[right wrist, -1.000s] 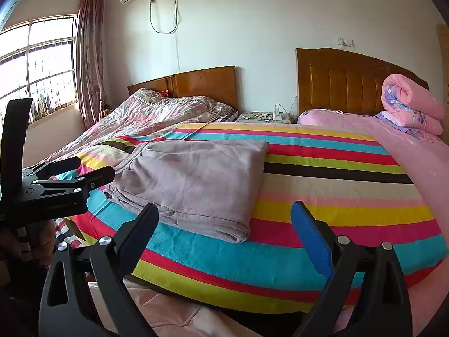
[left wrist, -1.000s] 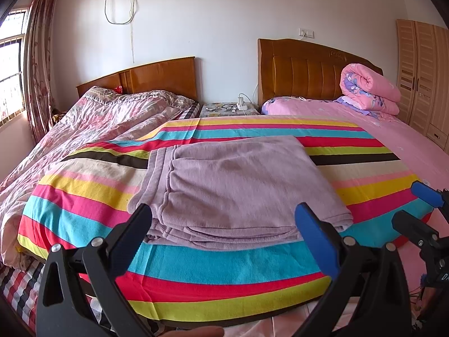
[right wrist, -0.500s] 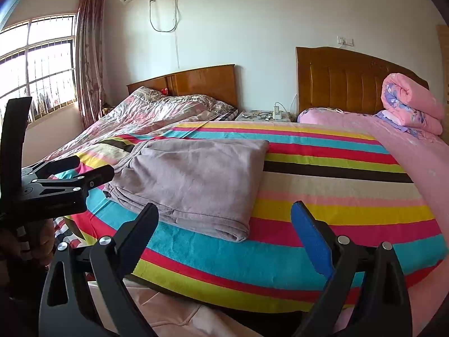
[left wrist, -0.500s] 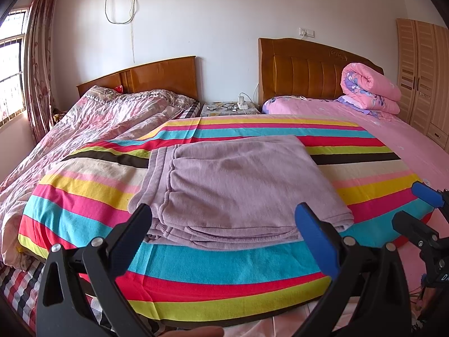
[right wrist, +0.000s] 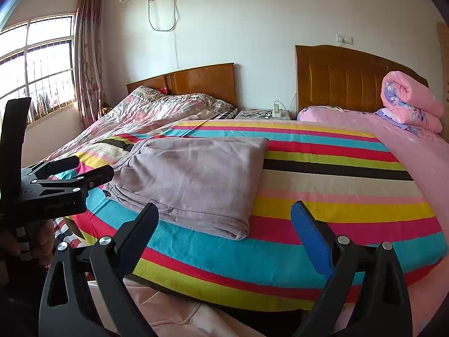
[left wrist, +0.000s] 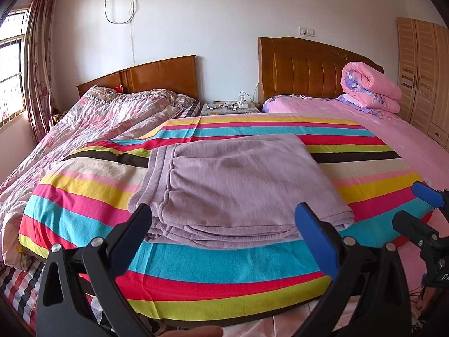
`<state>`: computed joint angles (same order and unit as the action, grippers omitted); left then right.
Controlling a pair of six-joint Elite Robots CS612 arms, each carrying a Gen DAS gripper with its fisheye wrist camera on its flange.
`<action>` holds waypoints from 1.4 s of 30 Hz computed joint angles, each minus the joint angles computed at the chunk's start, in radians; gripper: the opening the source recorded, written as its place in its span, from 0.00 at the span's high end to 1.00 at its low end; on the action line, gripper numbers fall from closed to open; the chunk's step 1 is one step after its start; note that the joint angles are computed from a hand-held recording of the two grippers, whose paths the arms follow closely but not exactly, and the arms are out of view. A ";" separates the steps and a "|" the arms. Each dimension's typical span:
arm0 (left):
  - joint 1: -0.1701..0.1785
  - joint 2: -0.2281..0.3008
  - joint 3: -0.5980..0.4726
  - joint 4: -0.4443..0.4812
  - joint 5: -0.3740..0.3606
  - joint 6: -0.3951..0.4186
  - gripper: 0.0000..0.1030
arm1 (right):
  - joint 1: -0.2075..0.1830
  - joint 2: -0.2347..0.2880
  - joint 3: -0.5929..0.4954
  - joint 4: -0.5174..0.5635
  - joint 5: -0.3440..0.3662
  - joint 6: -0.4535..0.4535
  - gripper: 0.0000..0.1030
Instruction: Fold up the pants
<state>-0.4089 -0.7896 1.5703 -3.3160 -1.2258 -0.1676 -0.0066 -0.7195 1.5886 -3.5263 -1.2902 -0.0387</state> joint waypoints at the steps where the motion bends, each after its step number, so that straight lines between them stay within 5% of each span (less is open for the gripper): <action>1: 0.000 0.000 0.000 0.000 0.000 0.000 0.01 | 0.000 0.000 0.001 0.000 0.001 0.000 0.11; 42: -0.004 -0.001 0.009 -0.021 0.029 -0.006 0.01 | 0.005 0.001 0.003 0.001 -0.006 0.003 0.11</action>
